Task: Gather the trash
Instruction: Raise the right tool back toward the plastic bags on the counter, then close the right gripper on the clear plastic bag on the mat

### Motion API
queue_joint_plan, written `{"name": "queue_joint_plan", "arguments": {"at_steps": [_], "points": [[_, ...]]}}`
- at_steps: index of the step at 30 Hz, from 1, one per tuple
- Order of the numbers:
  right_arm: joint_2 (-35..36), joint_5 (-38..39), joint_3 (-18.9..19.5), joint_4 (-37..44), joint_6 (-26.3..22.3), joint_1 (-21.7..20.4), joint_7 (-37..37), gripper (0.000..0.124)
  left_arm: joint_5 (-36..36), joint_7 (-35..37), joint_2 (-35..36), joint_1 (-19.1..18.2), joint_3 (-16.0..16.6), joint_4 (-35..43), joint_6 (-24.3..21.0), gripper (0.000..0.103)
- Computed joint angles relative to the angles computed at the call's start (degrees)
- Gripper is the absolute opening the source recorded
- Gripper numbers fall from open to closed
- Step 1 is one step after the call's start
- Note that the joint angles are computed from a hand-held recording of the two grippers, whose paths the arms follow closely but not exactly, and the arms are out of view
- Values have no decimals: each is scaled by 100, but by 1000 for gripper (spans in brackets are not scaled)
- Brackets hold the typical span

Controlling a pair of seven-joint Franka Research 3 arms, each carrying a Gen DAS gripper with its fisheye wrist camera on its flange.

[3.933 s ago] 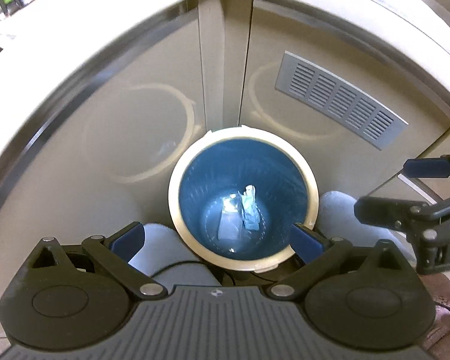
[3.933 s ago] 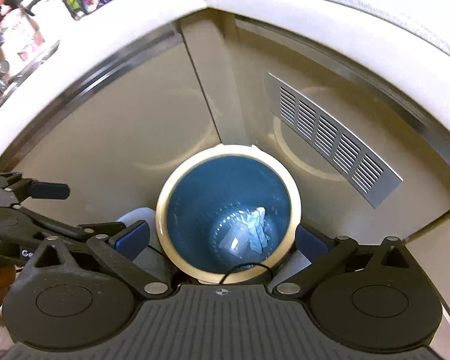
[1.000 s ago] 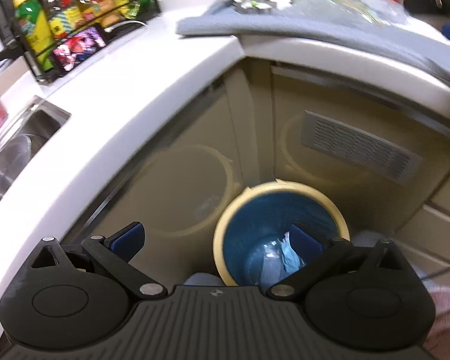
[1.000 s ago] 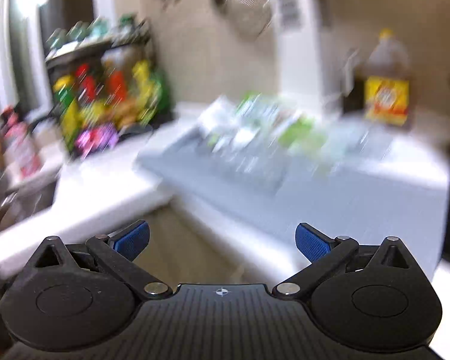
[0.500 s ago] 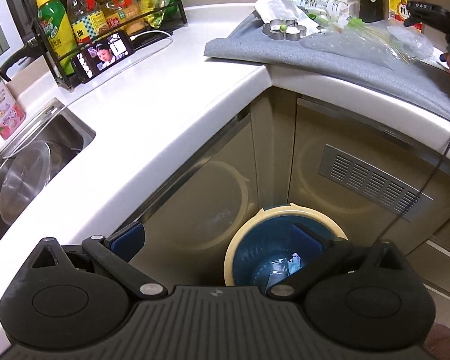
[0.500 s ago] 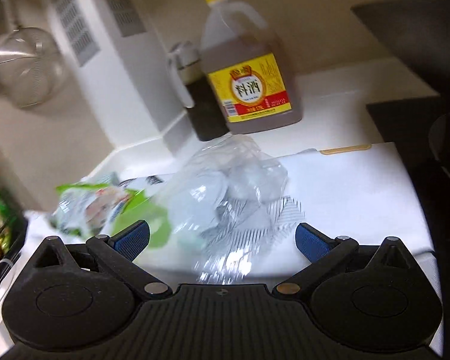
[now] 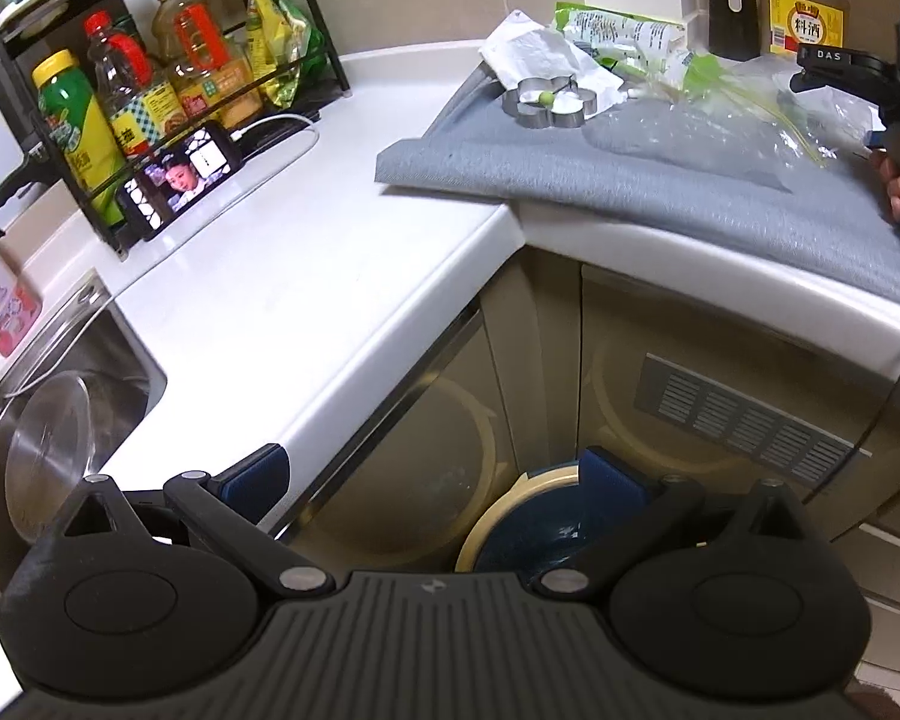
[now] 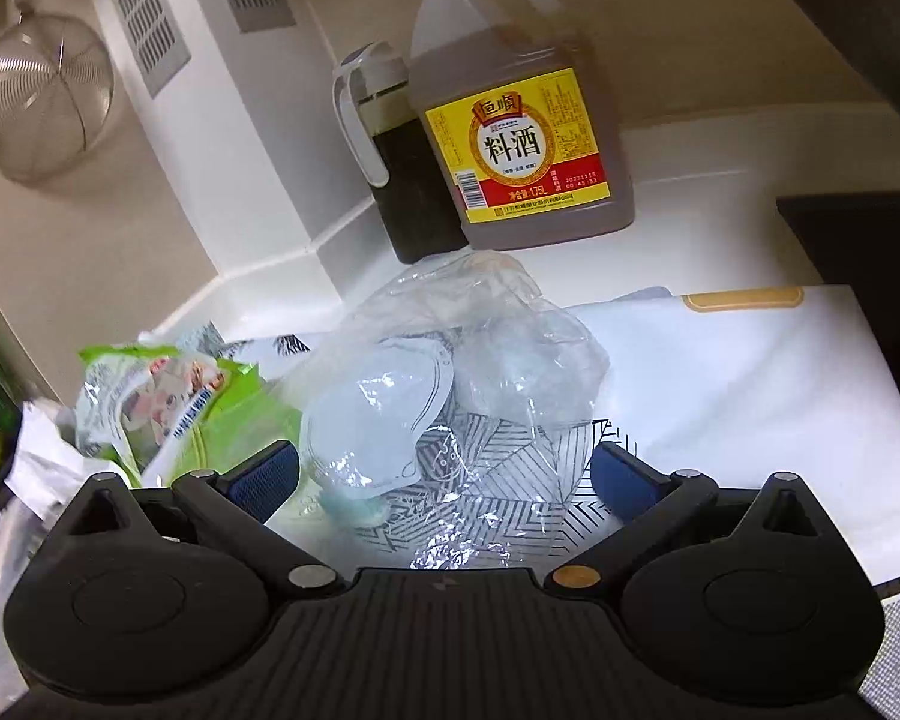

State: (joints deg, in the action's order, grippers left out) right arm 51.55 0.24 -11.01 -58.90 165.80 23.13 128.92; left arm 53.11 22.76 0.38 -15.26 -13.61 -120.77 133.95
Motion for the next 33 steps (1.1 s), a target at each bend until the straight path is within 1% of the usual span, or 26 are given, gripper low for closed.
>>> {"name": "queue_joint_plan", "arguments": {"at_steps": [3, 6, 8, 9, 12, 15, 17, 19, 23, 26, 30, 32, 33], "points": [[6, 43, 14, -7, 59, -15, 5, 103, 171, 42, 229, -31, 0, 382, -91, 103], [167, -110, -131, 348, -332, 67, 31, 103, 568, -28, 643, -114, 65, 1006, 21, 103], [250, -241, -137, 551, -560, 74, 18, 103, 700, 1, 1038, -194, 153, 1557, 113, 103], [252, -285, -114, 566, -587, 65, 15, 103, 695, 72, 1282, -229, 206, 1891, 208, 103], [191, -313, -25, 445, -466, 16, 38, 103, 317, 528, 2022, -320, 355, 2894, 419, 103], [166, -312, -4, 393, -415, 6, 50, 103, -106, 988, 2763, -436, 475, 3908, 432, 103], [179, -328, -13, 423, -452, 13, 53, 103, -413, 1449, 3188, -472, 500, 4492, 440, 103], [198, -343, -14, 465, -490, 11, 54, 103, -712, 1783, 3571, -530, 543, 5031, 349, 103], [200, -367, -8, 475, -508, 9, 64, 103, -1297, 2205, 4190, -657, 667, 5962, 35, 103], [200, -370, 1, 474, -501, 3, 69, 103, -1697, 2522, 4579, -758, 792, 6639, -373, 103], [193, -372, 4, 460, -490, 2, 76, 103, -2162, 2455, 4620, -749, 980, 6750, -412, 103], [194, -372, 4, 462, -490, 3, 79, 103, -2389, 2398, 4626, -693, 987, 6751, -396, 103], [191, -372, 3, 457, -489, 3, 79, 103, -2485, 2436, 4689, -684, 980, 6860, -465, 103]]}}
